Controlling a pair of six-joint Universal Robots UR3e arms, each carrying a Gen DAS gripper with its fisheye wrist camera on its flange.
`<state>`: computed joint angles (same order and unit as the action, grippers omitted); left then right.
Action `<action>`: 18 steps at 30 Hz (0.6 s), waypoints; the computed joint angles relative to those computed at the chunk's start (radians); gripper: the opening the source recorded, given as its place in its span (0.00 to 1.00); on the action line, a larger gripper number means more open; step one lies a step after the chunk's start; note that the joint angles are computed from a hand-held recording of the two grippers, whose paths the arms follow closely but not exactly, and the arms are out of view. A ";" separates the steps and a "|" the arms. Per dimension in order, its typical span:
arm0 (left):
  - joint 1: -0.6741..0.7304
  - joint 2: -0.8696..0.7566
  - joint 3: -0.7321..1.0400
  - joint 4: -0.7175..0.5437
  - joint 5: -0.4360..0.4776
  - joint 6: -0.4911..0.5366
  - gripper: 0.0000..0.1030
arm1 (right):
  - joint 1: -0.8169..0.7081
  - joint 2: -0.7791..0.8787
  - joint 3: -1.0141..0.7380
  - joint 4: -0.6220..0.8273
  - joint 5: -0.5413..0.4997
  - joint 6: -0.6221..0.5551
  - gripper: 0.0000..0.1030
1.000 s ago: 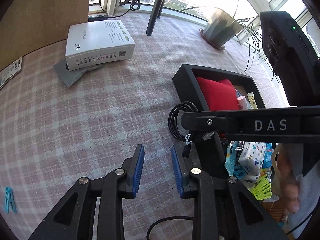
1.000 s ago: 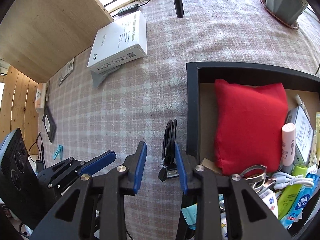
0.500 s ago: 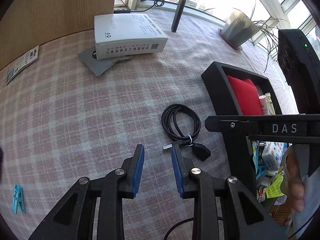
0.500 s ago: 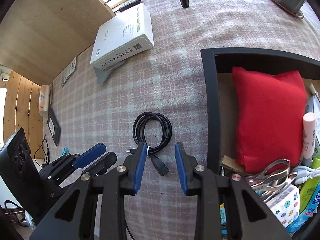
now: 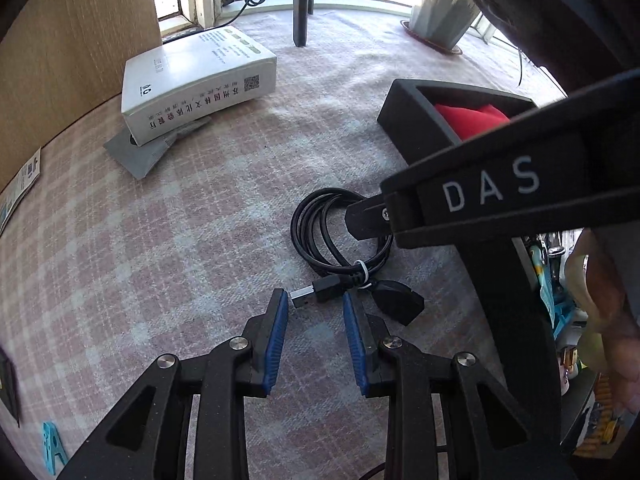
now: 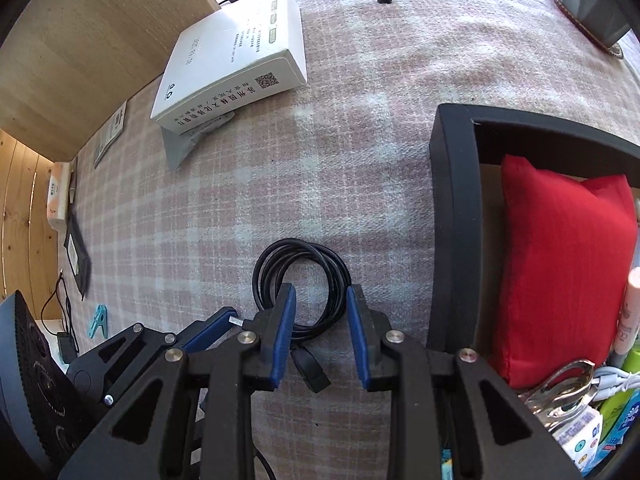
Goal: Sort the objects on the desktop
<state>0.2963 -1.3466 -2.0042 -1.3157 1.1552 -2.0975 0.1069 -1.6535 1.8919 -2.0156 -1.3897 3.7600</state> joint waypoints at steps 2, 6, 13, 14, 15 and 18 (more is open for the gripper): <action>0.020 -0.008 0.016 -0.029 -0.021 0.021 0.27 | -0.010 0.001 0.000 0.001 0.008 -0.002 0.25; 0.042 -0.052 0.066 -0.095 -0.047 0.045 0.30 | -0.001 0.021 -0.017 0.002 -0.006 -0.009 0.25; 0.069 -0.025 0.071 -0.208 -0.060 0.128 0.30 | -0.016 0.094 -0.047 -0.039 0.028 -0.021 0.24; 0.069 -0.012 0.054 -0.193 -0.056 0.133 0.29 | -0.013 0.098 -0.050 -0.039 0.021 -0.029 0.23; 0.074 -0.004 0.043 -0.185 -0.057 0.136 0.28 | -0.007 0.104 -0.059 -0.032 0.013 -0.037 0.23; 0.097 -0.002 0.036 -0.187 -0.069 0.130 0.20 | 0.039 0.125 -0.071 -0.039 -0.008 -0.012 0.24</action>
<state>0.3933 -1.3489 -1.9682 -1.5025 1.0857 -1.9673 0.1460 -1.5290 1.8209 -2.0551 -1.3978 3.7481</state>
